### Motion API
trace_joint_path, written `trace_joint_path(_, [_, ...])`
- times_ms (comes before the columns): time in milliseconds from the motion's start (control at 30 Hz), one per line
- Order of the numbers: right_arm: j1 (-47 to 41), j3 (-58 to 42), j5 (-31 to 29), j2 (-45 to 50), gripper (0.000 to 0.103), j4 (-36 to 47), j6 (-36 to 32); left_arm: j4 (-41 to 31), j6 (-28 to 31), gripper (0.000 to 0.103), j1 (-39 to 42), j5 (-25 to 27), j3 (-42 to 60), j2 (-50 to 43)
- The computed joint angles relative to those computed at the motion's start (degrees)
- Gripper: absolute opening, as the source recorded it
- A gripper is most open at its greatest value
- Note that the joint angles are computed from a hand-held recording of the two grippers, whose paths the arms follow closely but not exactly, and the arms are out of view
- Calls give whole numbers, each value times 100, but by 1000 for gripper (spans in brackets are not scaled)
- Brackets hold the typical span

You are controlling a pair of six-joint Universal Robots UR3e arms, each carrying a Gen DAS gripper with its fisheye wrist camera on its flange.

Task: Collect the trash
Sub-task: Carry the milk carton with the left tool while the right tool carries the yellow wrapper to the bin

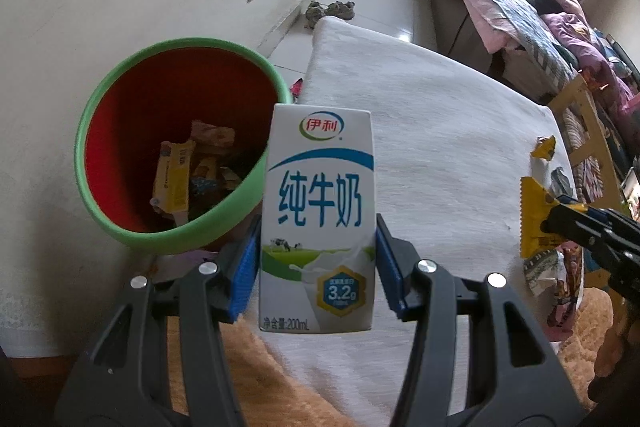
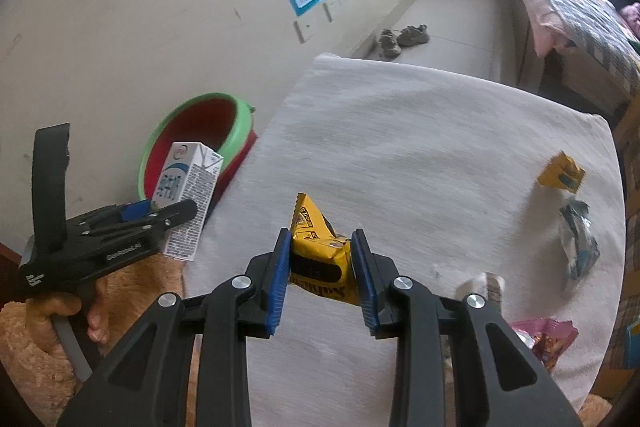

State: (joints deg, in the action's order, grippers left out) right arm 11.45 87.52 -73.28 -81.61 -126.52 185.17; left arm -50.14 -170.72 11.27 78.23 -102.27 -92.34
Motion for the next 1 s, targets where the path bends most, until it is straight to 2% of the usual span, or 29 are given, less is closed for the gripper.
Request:
trace_joint_path(400, [444,-1093,-21,784,30,226,-102,71,130,50,484,146,-210,249])
trace_joint_path(800, [991,-2981,-254,1946,30,722,-253,193,225,50,1118,127,-400,448])
trace_joint_path(1000, [1268,-4428,-510,2898,30,1255,-427,304,151,50,1358,134,-300,346])
